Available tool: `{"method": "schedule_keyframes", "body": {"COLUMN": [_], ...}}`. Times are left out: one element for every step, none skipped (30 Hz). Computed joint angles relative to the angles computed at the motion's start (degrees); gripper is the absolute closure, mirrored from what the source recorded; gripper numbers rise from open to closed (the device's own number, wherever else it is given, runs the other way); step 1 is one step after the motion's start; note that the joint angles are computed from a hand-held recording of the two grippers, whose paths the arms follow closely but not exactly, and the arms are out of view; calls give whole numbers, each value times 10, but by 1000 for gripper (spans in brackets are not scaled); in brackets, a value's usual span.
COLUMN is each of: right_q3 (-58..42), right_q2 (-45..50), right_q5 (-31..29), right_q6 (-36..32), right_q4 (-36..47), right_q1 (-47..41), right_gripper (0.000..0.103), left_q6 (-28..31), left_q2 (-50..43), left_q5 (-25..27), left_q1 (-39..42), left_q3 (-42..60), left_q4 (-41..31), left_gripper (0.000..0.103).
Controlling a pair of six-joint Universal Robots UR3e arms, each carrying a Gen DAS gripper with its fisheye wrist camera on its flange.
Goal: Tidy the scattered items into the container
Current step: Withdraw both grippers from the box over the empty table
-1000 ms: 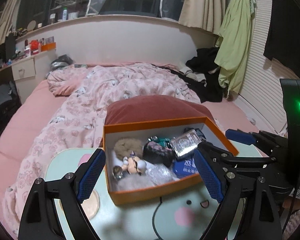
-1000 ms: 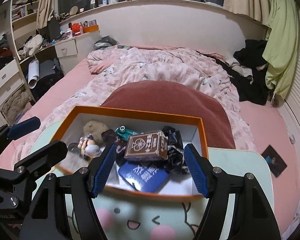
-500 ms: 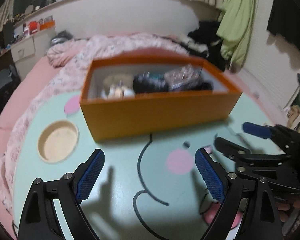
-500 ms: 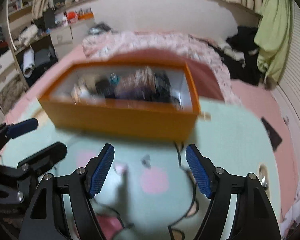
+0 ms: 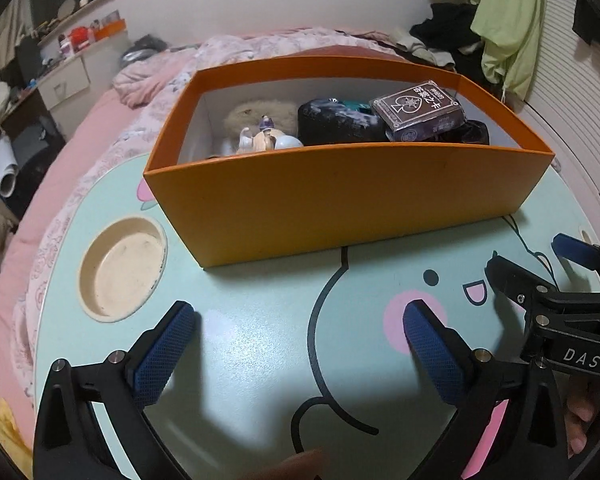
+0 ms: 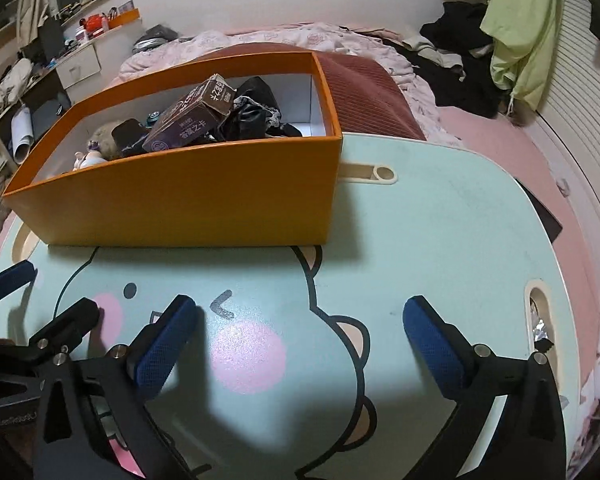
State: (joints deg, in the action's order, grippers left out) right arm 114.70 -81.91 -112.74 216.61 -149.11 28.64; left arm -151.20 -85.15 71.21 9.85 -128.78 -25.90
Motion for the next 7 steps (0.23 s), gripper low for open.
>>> {"method": "schedule_keyframes", "body": {"right_q3": [0, 0, 2, 2, 2, 2, 2], "right_q2": [-1, 0, 1, 1, 1, 1, 1], "right_q5": [0, -1, 0, 0, 0, 0, -1], "right_q6": [0, 0, 0, 0, 0, 0, 0], "right_q4": [1, 0, -2, -3, -3, -3, -3], "right_q1": [0, 0, 0, 0, 0, 0, 0], "right_gripper": [0, 0, 0, 0, 0, 0, 0], "left_q6": [0, 1, 1, 1, 0, 0, 1], "left_q2": [-1, -1, -2, -2, -2, -2, -1], "left_q5": [0, 0, -1, -1, -1, -1, -2], "left_q1": [0, 1, 1, 1, 1, 1, 2], "left_q3": [1, 1, 0, 0, 1, 0, 1], "left_q4": [0, 0, 1, 1, 1, 2, 0], "left_gripper": [0, 0, 0, 0, 0, 0, 0]}}
